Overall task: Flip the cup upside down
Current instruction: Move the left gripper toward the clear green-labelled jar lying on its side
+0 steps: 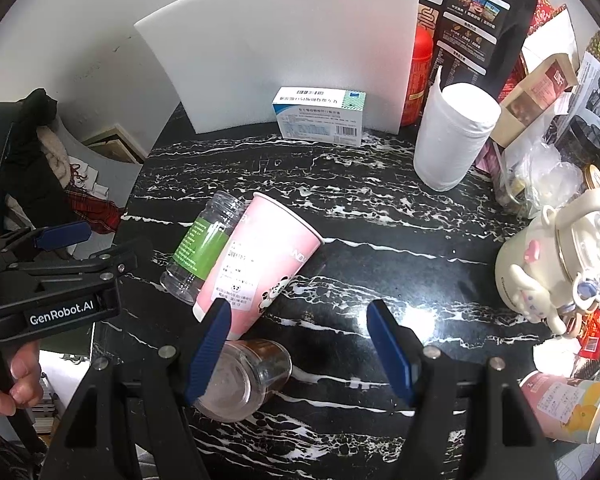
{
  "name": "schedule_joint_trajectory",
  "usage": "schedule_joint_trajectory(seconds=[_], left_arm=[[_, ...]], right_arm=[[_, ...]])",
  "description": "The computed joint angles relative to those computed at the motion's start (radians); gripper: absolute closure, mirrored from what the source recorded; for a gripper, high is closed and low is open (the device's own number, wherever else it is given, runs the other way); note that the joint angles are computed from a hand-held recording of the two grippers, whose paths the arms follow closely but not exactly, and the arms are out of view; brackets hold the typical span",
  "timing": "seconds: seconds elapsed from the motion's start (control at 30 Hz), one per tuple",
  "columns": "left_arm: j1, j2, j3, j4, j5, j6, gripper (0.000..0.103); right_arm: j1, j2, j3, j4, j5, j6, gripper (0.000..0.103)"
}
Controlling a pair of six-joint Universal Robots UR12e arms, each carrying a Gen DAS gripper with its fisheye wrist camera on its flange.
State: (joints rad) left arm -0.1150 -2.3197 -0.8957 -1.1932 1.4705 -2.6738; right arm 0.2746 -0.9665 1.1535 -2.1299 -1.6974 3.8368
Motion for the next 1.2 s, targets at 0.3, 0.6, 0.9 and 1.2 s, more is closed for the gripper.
schedule_joint_trajectory(seconds=[0.3,0.6,0.9,1.2], left_arm=[[0.002,0.001,0.002,-0.004,-0.003,0.002,0.018],[0.003,0.004,0.001,-0.003,-0.006,0.002,0.018],[0.006,0.008,-0.002,-0.007,-0.007,0.004,0.018],[0.008,-0.002,0.008,-0.017,0.001,0.006,0.018]], right_arm=[[0.004,0.002,-0.006,0.0,-0.006,0.005,0.032],[0.005,0.002,-0.006,0.0,-0.006,0.008,0.033],[0.006,0.002,-0.006,-0.001,-0.007,0.008,0.032],[0.007,0.011,-0.023,0.013,0.001,0.01,0.032]])
